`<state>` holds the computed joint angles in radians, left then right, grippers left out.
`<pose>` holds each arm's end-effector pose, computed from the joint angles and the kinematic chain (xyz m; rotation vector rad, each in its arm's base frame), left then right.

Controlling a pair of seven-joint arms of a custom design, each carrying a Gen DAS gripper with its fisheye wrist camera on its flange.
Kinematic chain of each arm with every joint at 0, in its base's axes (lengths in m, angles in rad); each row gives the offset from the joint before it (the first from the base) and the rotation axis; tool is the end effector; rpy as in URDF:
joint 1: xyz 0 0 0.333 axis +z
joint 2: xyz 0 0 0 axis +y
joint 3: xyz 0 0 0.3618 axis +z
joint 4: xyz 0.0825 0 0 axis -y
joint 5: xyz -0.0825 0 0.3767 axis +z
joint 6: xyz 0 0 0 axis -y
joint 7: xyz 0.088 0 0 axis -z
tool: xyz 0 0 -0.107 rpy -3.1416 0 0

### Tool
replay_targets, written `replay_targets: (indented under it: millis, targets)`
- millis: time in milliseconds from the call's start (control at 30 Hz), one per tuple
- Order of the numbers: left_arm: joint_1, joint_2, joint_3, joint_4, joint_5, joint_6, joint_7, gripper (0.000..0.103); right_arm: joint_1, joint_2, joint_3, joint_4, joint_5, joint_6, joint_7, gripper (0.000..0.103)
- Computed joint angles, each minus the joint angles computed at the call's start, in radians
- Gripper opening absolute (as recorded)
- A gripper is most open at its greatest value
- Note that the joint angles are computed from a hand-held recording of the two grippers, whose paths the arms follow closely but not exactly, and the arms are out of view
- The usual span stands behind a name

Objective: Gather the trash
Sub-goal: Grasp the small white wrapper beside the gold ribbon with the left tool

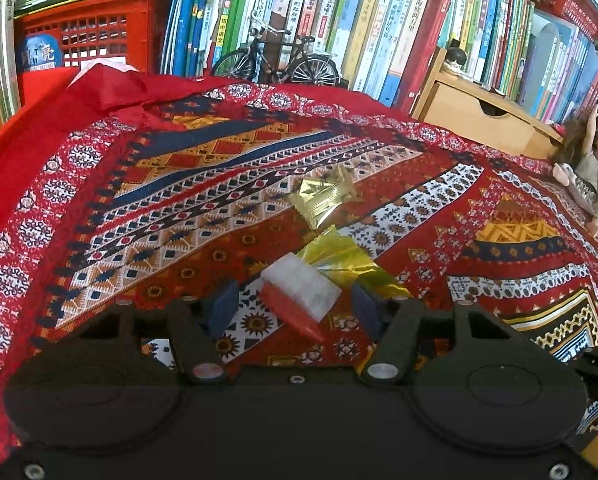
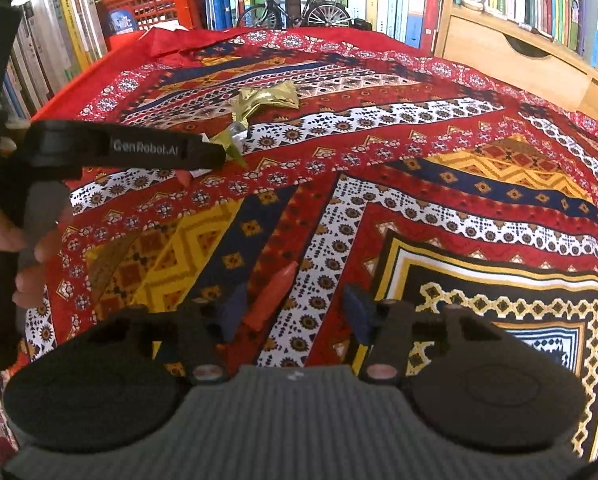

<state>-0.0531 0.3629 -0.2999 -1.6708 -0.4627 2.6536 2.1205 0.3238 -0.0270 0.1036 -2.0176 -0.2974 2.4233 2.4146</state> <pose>0.6804 -0.2028 0.5173 -1.3996 2.3785 -1.0414 0.5237 0.2379 0.5585 -1.6875 2.1371 -0.4235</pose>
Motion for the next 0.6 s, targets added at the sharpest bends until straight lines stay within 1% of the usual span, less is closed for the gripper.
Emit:
replay_targets:
  millis: [100, 133, 167, 200, 300, 333, 367, 500, 600]
  targets:
    - [0.008, 0.002, -0.012, -0.005, -0.017, 0.016, 0.021, 0.057, 0.0, -0.004, -0.001, 0.003, 0.011, -0.011, -0.002, 0.038]
    - [0.008, 0.004, -0.014, -0.005, -0.024, 0.02, 0.022, 0.051, -0.001, -0.006, -0.001, 0.003, 0.017, -0.012, -0.002, 0.035]
    - [0.007, 0.008, -0.013, 0.001, -0.024, 0.021, 0.017, 0.043, -0.002, -0.009, -0.002, 0.001, 0.027, -0.009, -0.001, 0.034]
    - [0.003, 0.012, -0.01, 0.006, -0.022, 0.022, 0.007, 0.04, -0.003, -0.012, -0.003, -0.002, 0.036, -0.006, 0.001, 0.033]
    - [-0.005, 0.026, -0.003, 0.023, -0.027, 0.028, -0.058, 0.032, -0.009, -0.022, -0.004, -0.01, 0.047, 0.002, 0.02, 0.032]
    - [-0.003, 0.029, -0.006, 0.027, -0.03, 0.025, -0.068, 0.025, -0.011, -0.024, -0.003, -0.01, 0.043, -0.002, 0.029, 0.032]
    - [-0.002, 0.029, -0.007, 0.027, -0.03, 0.029, -0.072, 0.023, -0.013, -0.026, -0.002, -0.011, 0.037, -0.005, 0.038, 0.032]
    - [0.011, 0.021, -0.013, 0.027, -0.04, 0.017, -0.089, 0.017, -0.017, -0.042, 0.0, -0.022, 0.031, -0.007, 0.049, 0.032]
    - [0.019, 0.002, -0.017, 0.013, -0.055, 0.014, -0.079, 0.014, -0.02, -0.058, 0.004, -0.029, 0.025, -0.009, 0.063, 0.032]
